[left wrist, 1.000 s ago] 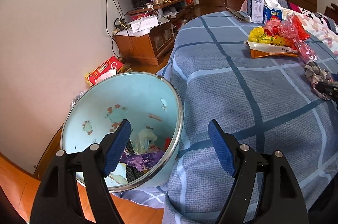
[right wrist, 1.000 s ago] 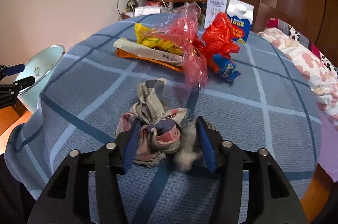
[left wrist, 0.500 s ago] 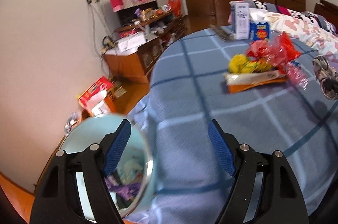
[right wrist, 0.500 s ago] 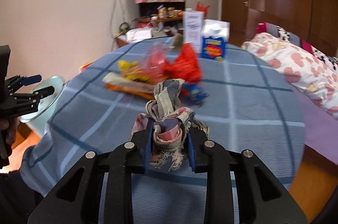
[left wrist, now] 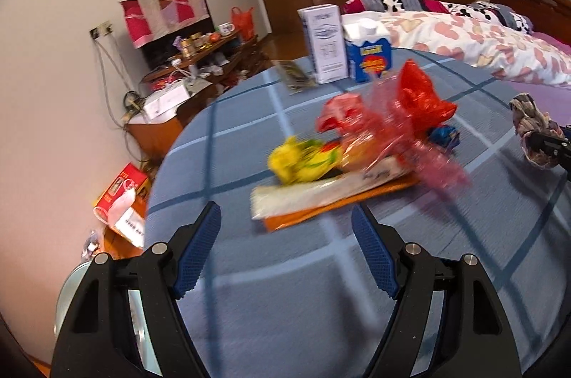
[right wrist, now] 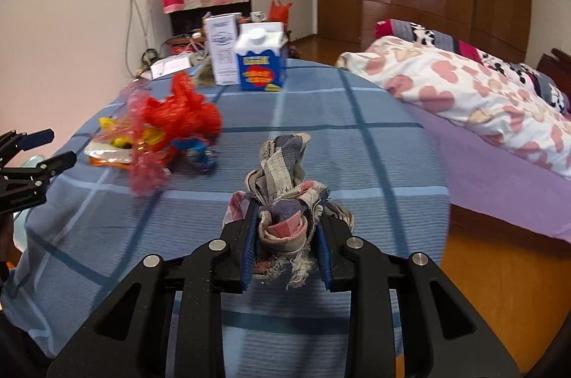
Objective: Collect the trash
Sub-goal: 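Grasp the clear pink plastic bag with the left tool, then carry the cloth rag and pink bag over the blue bin with both tools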
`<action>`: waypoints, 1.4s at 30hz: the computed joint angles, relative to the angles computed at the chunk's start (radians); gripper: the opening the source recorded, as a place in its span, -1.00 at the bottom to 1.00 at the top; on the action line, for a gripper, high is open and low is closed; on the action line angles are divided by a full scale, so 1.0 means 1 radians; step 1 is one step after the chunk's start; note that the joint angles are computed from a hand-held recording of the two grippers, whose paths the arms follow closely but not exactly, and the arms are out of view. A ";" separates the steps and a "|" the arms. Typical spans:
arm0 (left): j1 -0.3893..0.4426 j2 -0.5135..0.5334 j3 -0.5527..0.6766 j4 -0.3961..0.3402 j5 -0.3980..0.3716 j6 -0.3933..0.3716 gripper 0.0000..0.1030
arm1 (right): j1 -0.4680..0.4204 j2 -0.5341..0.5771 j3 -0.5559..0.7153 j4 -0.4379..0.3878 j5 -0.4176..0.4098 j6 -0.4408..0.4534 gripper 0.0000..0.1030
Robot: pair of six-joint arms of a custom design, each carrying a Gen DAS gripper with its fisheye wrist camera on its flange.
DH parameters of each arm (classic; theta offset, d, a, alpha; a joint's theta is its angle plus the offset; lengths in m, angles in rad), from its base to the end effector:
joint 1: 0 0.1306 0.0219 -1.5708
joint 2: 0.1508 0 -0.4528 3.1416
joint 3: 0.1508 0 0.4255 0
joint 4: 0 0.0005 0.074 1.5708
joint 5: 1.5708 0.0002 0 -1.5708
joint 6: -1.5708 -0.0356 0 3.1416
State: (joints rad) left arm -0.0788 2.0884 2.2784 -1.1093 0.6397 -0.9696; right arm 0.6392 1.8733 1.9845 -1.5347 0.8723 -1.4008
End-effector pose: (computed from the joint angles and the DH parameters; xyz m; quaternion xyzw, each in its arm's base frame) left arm 0.7782 -0.0833 0.4846 0.5373 0.7282 -0.1380 0.4025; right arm 0.5439 0.3697 0.4890 0.3648 0.8276 -0.1637 0.3939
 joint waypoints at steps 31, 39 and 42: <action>-0.022 0.004 0.041 -0.093 0.072 -0.091 -0.96 | -0.018 -0.010 0.001 0.089 0.028 0.081 -0.41; 0.035 0.076 0.193 -0.152 0.055 -0.084 -0.96 | -0.015 0.056 0.123 0.151 0.041 0.216 -0.41; 0.056 0.125 0.284 -0.188 0.050 -0.067 -0.96 | -0.019 0.093 0.184 0.180 0.032 0.279 -0.41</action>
